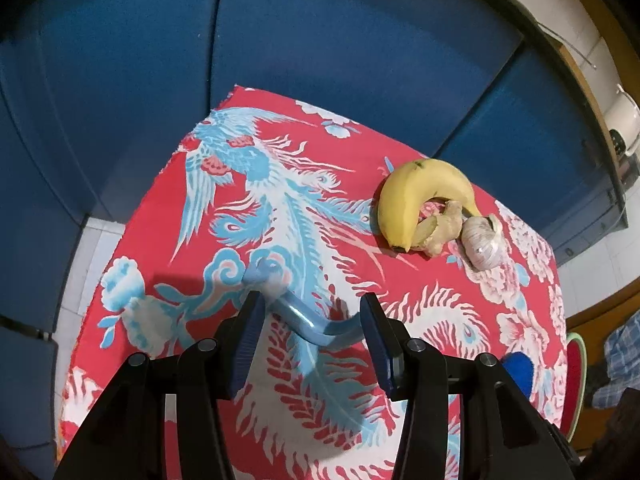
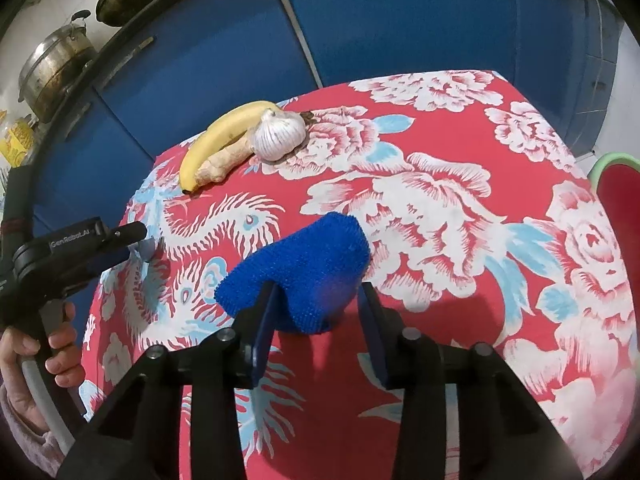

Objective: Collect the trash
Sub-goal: 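Grasp the blue cloth with the right tool while the left tool grasps the light-blue plastic piece, then lift the blue cloth and light-blue plastic piece and carry both over the red bucket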

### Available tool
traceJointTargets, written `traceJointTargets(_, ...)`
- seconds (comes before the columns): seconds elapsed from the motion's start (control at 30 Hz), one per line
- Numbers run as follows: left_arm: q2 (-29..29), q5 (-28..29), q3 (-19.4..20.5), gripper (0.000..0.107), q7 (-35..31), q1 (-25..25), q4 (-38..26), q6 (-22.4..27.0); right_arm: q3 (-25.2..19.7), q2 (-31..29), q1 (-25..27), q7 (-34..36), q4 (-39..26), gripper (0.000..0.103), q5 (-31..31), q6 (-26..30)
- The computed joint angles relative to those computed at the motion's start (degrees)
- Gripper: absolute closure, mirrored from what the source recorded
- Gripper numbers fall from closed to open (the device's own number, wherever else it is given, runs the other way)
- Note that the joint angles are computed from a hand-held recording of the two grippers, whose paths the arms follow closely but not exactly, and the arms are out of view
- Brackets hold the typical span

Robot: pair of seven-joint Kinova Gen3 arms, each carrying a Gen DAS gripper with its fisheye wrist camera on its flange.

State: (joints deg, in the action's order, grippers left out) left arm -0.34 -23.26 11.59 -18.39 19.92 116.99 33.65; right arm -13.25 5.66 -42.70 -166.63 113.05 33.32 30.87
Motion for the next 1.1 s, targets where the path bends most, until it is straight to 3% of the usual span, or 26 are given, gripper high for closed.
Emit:
traceJointTargets(0.1,0.82,1.19,-0.03,0.057,-0.58,-0.1,0.14,-0.37,0.01,0.22,-0.22,-0.36,0.17,0.068,0.66,-0.51)
traceJointTargets(0.23,1.81,-2.49,0.25,0.057,2.01,1.68,-0.87,1.63,0.02,0.16,-0.36,0.27,0.51,0.079,0.67,-1.48)
traceJointTargets(0.3,2.01,-2.84,0.04,0.075,1.71,2.16,-0.98,1.67,0.05,0.1,-0.49,0.18,0.69,0.087,1.03,-1.9)
traceJointTargets(0.4,1.82,-1.91,-0.39,0.077,0.5,2.25,-0.65,0.78,0.12,-0.23,-0.65,-0.28,1.15,0.092,1.77,-2.54)
traceJointTargets(0.47,1.6,-1.23,-0.54,0.077,-0.46,2.15,-0.4,0.28,0.12,-0.64,-0.72,-1.16,1.71,0.093,2.66,-3.24)
traceJointTargets(0.53,1.2,-1.13,-0.45,0.091,-0.67,2.24,-0.11,0.12,-0.06,-1.33,-0.84,-2.37,2.3,0.094,3.92,-3.57)
traceJointTargets(0.57,0.8,-0.42,-0.43,0.093,-1.34,2.07,0.24,-0.47,-0.25,-1.92,-0.79,-2.98,2.74,0.095,4.53,-3.88)
traceJointTargets(0.77,-1.19,-4.16,1.86,0.093,1.69,2.94,0.66,0.7,-2.71,-5.39,0.1,-8.69,4.72,0.095,9.91,-3.28)
traceJointTargets(1.1,-5.22,-5.66,7.47,0.093,2.13,3.8,-1.36,2.69,-9.11,-13.05,6.08,-10.52,7.45,0.095,9.89,-0.42)
